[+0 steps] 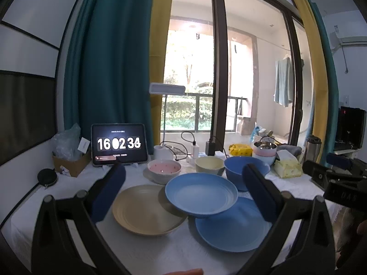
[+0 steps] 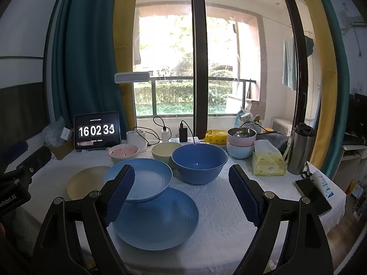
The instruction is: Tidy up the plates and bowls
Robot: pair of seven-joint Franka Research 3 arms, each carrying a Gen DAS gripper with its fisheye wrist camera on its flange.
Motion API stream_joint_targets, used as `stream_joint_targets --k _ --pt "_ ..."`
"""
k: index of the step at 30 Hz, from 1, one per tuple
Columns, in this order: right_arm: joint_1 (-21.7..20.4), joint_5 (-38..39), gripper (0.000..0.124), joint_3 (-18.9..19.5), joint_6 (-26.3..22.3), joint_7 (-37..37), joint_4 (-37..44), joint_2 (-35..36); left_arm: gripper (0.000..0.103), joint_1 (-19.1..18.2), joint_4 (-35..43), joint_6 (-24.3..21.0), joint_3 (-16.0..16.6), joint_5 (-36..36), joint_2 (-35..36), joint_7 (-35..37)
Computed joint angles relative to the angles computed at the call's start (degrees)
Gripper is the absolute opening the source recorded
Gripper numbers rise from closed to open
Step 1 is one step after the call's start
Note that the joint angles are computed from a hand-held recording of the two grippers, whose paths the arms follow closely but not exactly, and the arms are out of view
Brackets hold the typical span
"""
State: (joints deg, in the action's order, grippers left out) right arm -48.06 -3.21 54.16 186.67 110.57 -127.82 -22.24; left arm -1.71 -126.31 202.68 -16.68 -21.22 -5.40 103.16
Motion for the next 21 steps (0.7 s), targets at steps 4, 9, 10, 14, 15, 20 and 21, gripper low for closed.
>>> stream_joint_targets --k 4,9,10,14,15,20,21 --pt "-0.4 0.0 0.087 0.5 -0.1 0.3 0.1 -0.3 0.103 -0.1 0.1 0.0 0.0 -0.5 0.1 0.5" --pt "-0.3 -0.3 0.087 0.4 -0.3 0.5 0.2 -0.2 0.103 -0.2 0.1 -0.1 0.2 -0.1 0.1 0.2" --pt "-0.2 -0.3 0.087 0.3 -0.2 0.5 0.2 -0.2 0.103 -0.2 0.1 -0.1 0.2 0.0 0.1 0.1" --pt "0.0 -0.5 0.087 0.1 -0.3 0.6 0.2 -0.1 0.103 -0.1 0.1 0.0 0.1 -0.1 0.1 0.2" --pt "0.0 -0.6 0.087 0.1 -0.3 0.6 0.2 -0.1 0.103 -0.1 0.1 0.0 0.0 -0.4 0.1 0.4" --pt "0.2 -0.6 0.087 -0.2 -0.2 0.6 0.1 0.0 0.103 -0.1 0.1 0.1 -0.2 -0.8 0.1 0.7" --pt "0.3 -0.6 0.087 -0.3 -0.2 0.6 0.1 0.0 0.103 -0.1 0.0 0.2 -0.2 -0.9 0.1 0.8"
